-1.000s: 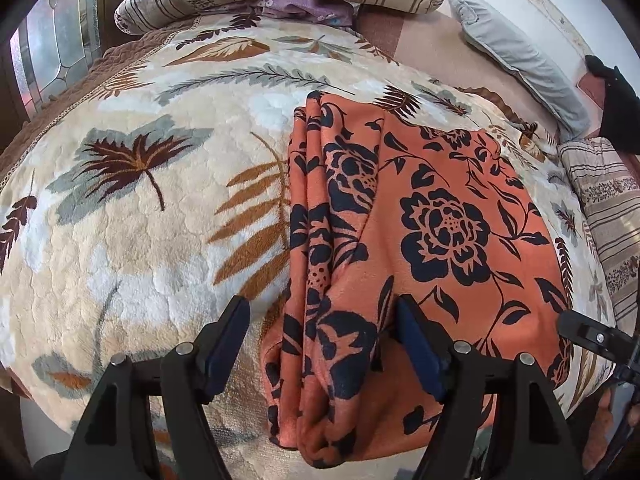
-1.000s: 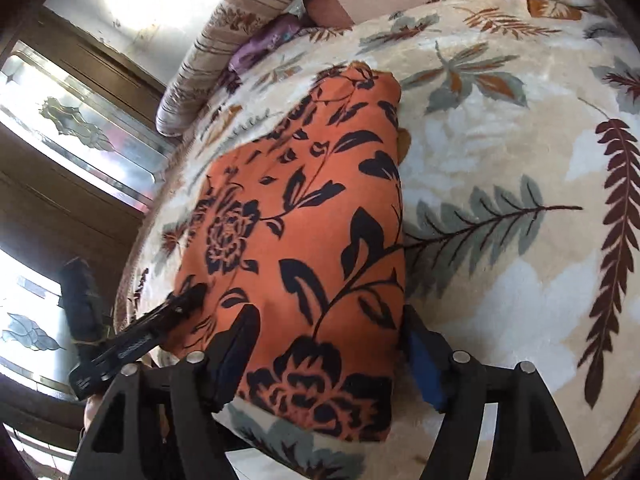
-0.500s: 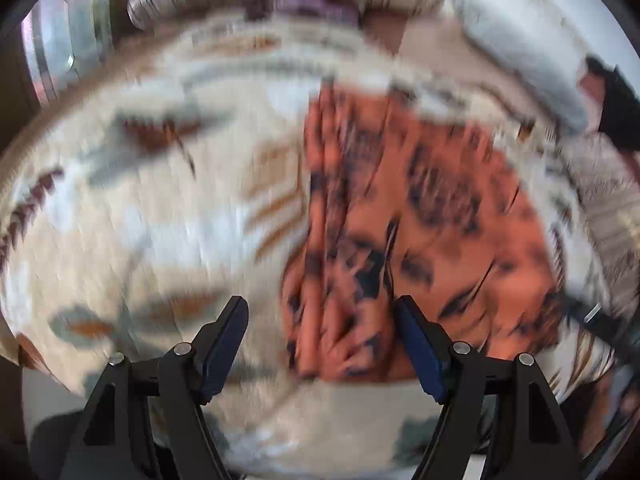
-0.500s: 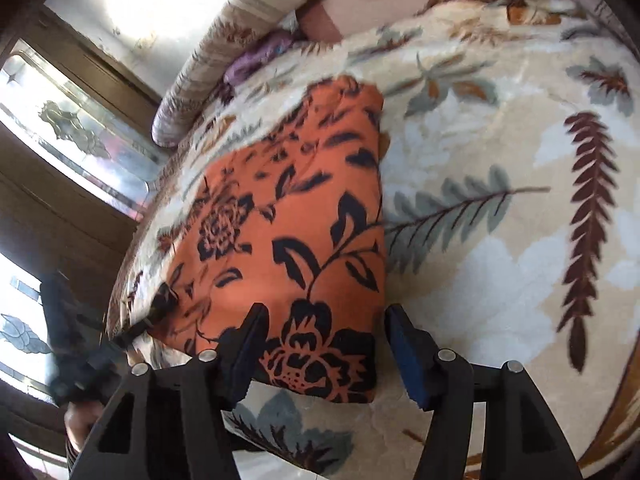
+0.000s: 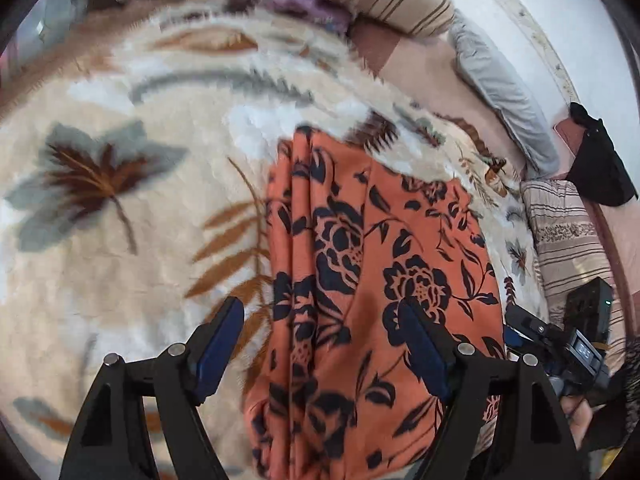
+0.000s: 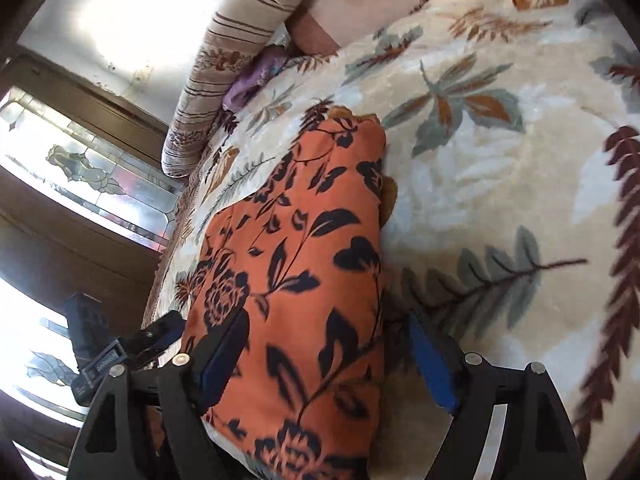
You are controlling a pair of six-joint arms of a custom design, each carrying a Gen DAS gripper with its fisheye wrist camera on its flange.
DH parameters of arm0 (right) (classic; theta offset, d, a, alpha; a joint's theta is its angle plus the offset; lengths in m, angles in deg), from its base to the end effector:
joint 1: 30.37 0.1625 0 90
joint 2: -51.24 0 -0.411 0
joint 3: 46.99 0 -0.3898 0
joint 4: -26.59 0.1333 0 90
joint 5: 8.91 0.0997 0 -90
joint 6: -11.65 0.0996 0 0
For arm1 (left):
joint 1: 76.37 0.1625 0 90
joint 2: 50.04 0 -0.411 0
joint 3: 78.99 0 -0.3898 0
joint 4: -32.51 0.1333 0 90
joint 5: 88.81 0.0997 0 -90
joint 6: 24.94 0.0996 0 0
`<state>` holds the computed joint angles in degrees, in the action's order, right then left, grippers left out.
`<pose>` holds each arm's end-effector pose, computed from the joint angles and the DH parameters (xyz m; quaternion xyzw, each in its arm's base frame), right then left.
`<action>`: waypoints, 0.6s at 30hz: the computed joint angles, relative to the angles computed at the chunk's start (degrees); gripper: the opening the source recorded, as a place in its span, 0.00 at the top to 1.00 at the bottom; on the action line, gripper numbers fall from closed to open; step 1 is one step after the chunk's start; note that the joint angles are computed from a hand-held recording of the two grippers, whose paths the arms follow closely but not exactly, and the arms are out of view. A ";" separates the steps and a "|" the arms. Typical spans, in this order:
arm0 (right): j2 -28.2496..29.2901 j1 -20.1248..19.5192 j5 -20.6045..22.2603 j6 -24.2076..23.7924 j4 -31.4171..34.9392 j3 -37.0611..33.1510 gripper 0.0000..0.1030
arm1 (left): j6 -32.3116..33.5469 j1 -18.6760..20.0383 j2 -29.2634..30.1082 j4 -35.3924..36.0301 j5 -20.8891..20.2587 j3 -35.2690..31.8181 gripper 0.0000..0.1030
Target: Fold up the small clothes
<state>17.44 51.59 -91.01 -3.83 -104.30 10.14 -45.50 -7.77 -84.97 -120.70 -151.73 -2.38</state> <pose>0.0303 -0.8367 0.1728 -0.0745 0.9832 -0.1630 0.0356 -0.1086 -0.7666 0.0927 -0.0367 0.9554 -0.2519 0.1497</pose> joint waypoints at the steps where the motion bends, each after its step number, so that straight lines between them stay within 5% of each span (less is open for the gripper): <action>1: 1.78 -0.07 0.19 0.86 1.91 -2.74 0.20 | -0.84 0.74 0.60 1.80 -1.72 -1.07 0.23; 3: 5.92 -0.12 1.82 0.45 9.76 -9.83 0.22 | 0.70 0.44 1.46 1.68 -0.10 -0.99 0.24; 4: 7.54 0.24 1.14 -0.68 12.85 -12.51 0.38 | 2.06 0.07 1.67 1.54 0.50 -0.93 0.37; 7: 8.85 2.23 -3.48 -5.17 14.10 -14.74 0.61 | 3.50 -0.36 2.01 1.64 -0.63 -1.46 0.66; 13: 4.18 3.38 -2.31 -9.55 7.10 -11.87 0.66 | 8.28 -3.40 5.52 -1.52 -0.05 -6.73 0.71; 18: 5.07 0.81 -0.54 -8.15 5.50 -17.59 0.64 | 7.74 -4.54 15.05 5.33 -0.14 -21.97 0.61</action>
<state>22.50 52.40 -91.55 -11.98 -98.80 -7.45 -37.76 -12.31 -69.91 -115.38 -151.87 -24.35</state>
